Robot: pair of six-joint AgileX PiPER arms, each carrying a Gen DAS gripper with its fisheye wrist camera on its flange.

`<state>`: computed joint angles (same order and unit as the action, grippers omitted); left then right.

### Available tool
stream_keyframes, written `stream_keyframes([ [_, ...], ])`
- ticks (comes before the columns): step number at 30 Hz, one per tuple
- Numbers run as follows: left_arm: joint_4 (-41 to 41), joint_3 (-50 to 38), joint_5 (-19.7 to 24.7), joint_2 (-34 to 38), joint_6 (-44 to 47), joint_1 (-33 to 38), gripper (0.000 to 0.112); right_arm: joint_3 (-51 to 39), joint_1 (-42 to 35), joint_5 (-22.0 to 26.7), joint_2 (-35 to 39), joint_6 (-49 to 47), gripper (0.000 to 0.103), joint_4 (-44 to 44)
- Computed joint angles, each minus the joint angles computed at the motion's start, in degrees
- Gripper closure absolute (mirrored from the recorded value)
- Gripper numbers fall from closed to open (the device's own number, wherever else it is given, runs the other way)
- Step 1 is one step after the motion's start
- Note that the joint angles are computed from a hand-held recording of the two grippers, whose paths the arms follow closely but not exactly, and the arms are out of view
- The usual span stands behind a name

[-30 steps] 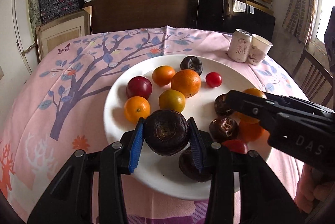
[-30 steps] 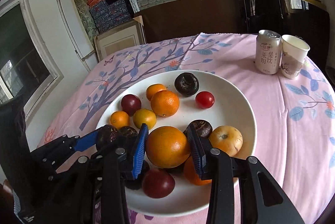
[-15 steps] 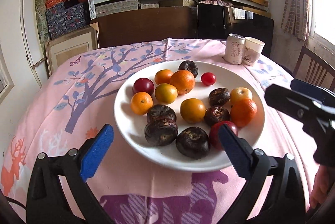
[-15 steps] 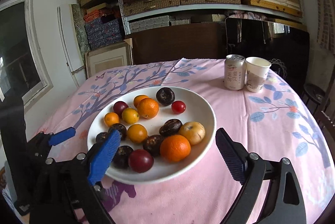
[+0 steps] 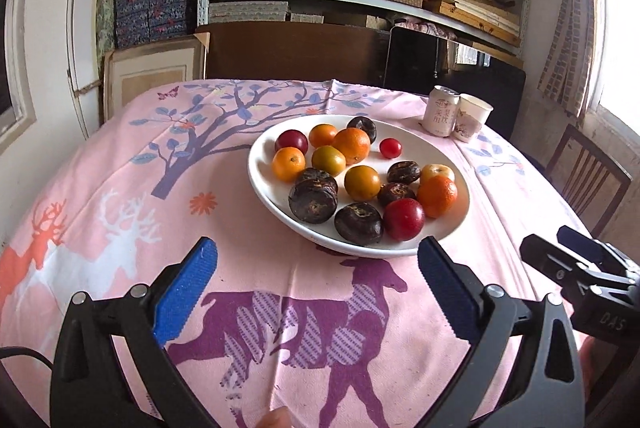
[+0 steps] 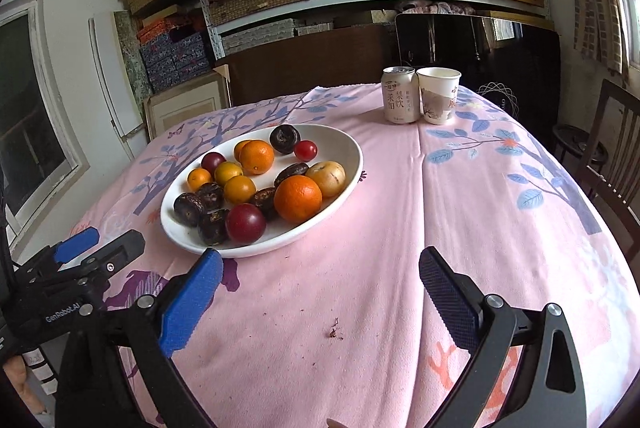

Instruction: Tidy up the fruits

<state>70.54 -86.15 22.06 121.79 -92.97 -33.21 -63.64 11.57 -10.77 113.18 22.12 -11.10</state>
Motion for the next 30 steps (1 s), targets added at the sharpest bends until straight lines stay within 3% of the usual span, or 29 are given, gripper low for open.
stream_keyframes([
  [2,0.23,1.03,-1.73,-0.56,-1.25,0.68,0.014,-0.39,0.3,0.67,0.19,1.56,0.004,-1.97],
  [9,-10.33,-3.02,1.31,1.56,10.25,0.34,0.014,-0.83,0.5,1.76,0.28,2.01,0.004,-2.52],
  [17,-9.21,-7.21,11.79,4.22,13.05,-3.02,0.014,-1.41,0.68,2.86,0.59,3.89,0.004,-4.71],
  [30,-10.49,-7.24,10.7,3.97,14.45,-2.57,0.014,-1.7,1.02,3.58,0.76,3.8,0.004,-4.78],
])
